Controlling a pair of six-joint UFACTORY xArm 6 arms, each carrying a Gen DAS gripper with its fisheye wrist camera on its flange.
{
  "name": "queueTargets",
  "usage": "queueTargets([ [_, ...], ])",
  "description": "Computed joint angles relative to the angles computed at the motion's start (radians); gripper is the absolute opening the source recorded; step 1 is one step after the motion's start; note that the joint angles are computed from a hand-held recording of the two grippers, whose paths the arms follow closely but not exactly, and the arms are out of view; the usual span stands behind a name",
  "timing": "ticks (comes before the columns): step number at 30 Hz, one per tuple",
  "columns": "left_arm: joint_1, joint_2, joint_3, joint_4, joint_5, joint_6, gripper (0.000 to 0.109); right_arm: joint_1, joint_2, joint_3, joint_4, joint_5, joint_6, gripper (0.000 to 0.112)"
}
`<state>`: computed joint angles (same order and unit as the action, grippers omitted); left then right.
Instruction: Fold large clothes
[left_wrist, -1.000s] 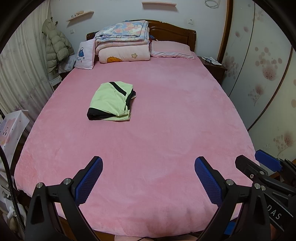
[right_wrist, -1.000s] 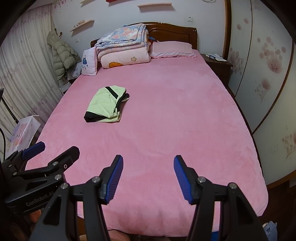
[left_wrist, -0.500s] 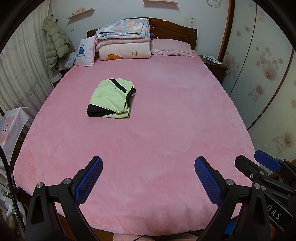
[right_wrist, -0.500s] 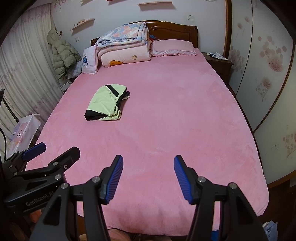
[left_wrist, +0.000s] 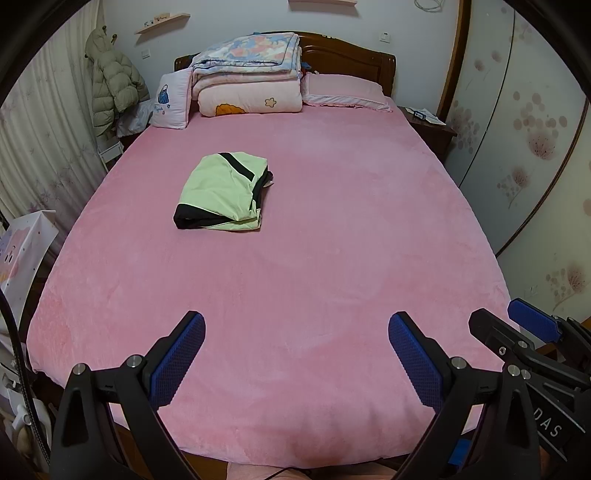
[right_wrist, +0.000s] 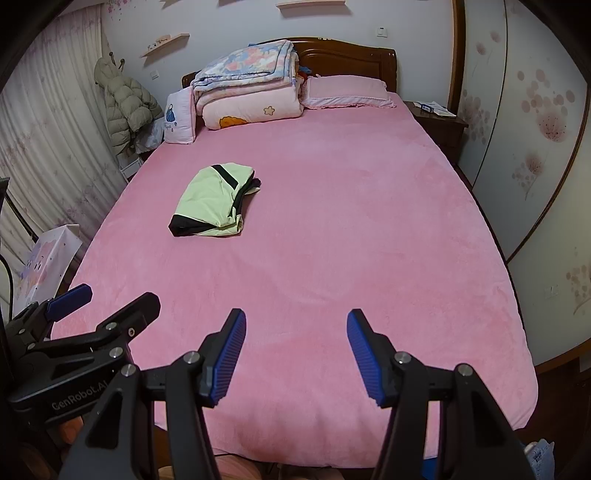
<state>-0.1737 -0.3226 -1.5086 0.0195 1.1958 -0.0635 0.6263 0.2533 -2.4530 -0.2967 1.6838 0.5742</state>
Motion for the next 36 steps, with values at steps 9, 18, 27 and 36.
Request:
queueTargets([
  [9,0.008,-0.004,0.008,-0.003,0.0,0.011,0.099,-0.012,-0.021,0.05,0.015,-0.024,-0.003,0.057],
  [18,0.023,-0.001,0.017,-0.009,-0.01,0.037,0.099,-0.008,-0.023,0.058,0.013,-0.025,0.002,0.057],
  [27,0.043,0.012,0.009,-0.026,-0.003,0.063,0.099,-0.018,-0.063,0.133,0.027,-0.057,0.006,0.057],
  [36,0.055,0.032,-0.015,-0.038,0.016,0.078,0.099,-0.029,-0.093,0.192,0.035,-0.081,0.002,0.057],
])
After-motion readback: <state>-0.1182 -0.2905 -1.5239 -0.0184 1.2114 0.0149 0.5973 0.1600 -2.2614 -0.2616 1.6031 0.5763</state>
